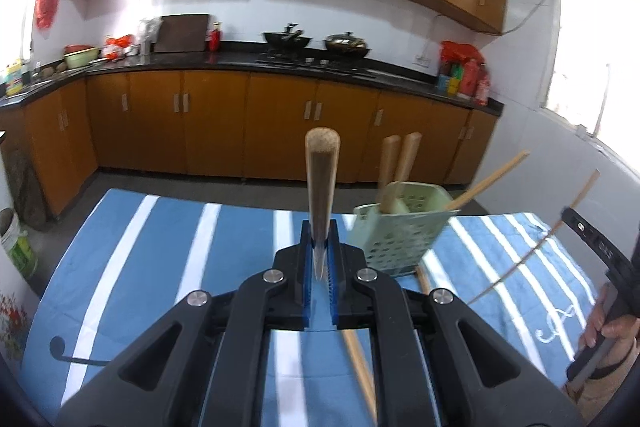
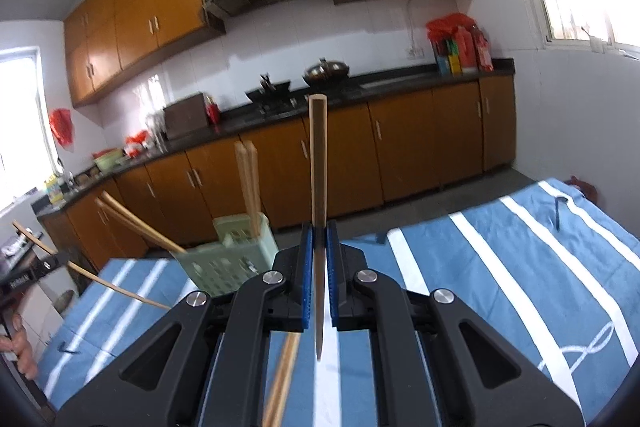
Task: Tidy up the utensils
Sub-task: 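Lift the right tool's chopstick upright over the green holder while the left tool does likewise, then drop the right tool's chopstick into the holder and open while the left tool releases its own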
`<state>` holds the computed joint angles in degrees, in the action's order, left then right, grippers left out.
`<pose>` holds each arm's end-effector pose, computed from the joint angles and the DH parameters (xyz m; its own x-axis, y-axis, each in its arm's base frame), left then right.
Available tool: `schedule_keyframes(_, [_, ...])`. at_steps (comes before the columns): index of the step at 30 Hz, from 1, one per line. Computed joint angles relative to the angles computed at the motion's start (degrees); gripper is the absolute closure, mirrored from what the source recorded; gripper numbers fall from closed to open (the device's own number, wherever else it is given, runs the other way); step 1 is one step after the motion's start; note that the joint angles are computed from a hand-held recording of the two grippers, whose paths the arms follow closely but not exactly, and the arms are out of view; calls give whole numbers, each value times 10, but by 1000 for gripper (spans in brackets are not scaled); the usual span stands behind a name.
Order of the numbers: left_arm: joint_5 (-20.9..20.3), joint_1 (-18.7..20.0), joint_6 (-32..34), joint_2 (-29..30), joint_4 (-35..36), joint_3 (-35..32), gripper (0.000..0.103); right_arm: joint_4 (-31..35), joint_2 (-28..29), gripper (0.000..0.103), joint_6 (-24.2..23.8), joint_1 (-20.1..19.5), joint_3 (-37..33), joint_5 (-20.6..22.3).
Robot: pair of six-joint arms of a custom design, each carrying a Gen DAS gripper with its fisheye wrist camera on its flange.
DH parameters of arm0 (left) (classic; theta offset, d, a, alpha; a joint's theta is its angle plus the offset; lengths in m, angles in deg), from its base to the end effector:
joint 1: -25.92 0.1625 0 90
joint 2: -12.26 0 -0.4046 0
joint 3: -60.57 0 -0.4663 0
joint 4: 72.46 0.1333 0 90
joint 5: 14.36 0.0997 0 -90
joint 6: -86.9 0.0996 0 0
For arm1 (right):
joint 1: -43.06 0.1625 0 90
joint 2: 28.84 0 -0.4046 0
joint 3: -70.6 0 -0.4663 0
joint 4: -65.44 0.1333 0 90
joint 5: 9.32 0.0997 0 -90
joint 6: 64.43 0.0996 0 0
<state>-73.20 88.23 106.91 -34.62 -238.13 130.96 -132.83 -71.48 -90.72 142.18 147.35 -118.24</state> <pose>-0.2232 -0.8232 0.2983 -0.7929 0.2195 -0.5685 0.5921 0.4982 -0.6334 0.2268 -0.7754 0.2453 -0.8626 0.0223 0.5054 -0.4744 0.3116 -0.8233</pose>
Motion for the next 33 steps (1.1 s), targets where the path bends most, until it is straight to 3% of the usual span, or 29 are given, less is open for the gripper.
schedule_keyframes(8, [-59, -24, 18, -15, 34, 0, 95, -16, 1, 96, -4, 16, -19, 67])
schedule_keyframes(15, [-64, -45, 59, 30, -23, -57, 95, -37, 38, 96, -25, 27, -70, 98])
schedule_keyframes(23, [-36, -42, 64, 102, 34, -158, 95, -53, 110, 96, -50, 29, -168, 110])
schedule_keyframes(29, [-35, -34, 78, 137, 58, -200, 95, -1, 150, 96, -47, 24, -225, 82])
schedule_keyframes(33, [-32, -26, 72, 162, 89, -236, 95, 42, 141, 95, -30, 21, -212, 62])
